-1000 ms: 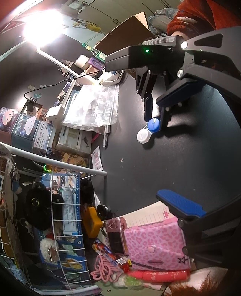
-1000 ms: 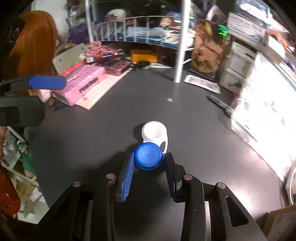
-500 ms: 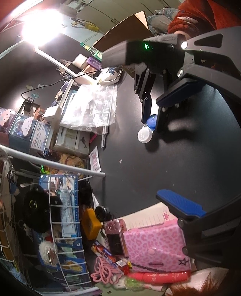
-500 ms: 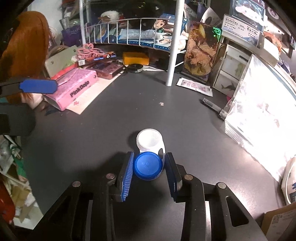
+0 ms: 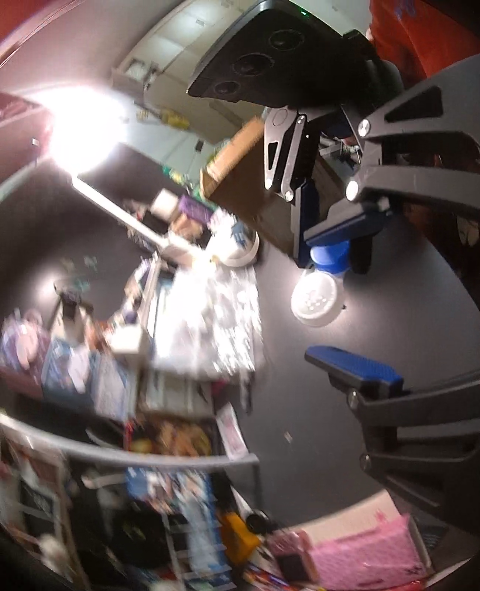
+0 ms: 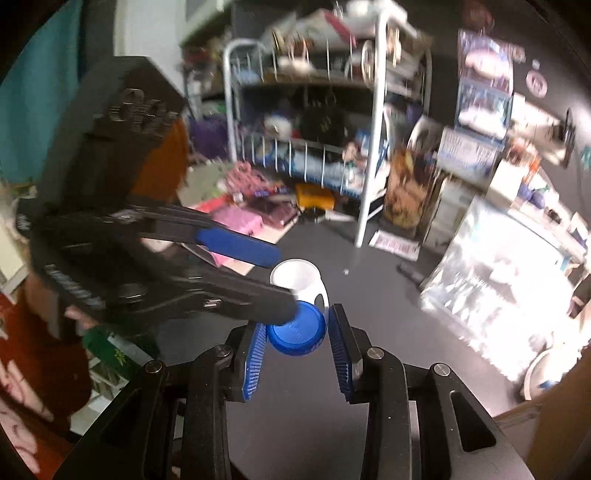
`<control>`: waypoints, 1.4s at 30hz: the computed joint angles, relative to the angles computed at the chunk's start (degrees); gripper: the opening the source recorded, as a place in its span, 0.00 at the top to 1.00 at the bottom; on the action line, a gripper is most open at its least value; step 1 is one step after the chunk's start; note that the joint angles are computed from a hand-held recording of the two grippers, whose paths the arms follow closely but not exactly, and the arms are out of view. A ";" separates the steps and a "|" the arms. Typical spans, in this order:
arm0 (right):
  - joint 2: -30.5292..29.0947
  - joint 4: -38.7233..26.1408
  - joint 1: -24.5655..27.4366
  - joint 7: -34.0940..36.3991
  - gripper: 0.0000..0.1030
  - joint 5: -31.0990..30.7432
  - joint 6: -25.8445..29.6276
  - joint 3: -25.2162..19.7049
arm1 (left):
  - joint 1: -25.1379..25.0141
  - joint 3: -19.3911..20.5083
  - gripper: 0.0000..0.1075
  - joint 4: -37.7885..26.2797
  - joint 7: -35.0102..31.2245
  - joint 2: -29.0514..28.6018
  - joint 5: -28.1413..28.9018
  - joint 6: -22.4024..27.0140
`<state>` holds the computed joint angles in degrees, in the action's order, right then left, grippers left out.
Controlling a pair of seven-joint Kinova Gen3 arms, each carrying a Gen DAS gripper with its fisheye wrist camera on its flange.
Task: Organize objects
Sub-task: 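Carry the lens case into the cardboard box and release it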
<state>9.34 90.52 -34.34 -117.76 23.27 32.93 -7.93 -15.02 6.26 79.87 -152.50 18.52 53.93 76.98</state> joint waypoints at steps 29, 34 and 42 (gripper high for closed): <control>-23.49 12.89 18.34 8.33 0.72 -8.44 7.99 3.16 | 27.46 9.17 0.63 -25.12 20.29 9.12 -16.32 -2.63; -22.67 12.11 21.54 10.66 0.62 -12.05 10.04 2.06 | 27.96 9.24 0.32 -23.56 20.89 8.23 -18.16 -5.63; -23.81 11.86 25.37 9.10 0.49 -11.93 11.61 -1.42 | 24.92 9.25 0.19 -16.28 17.22 2.76 -15.65 -10.83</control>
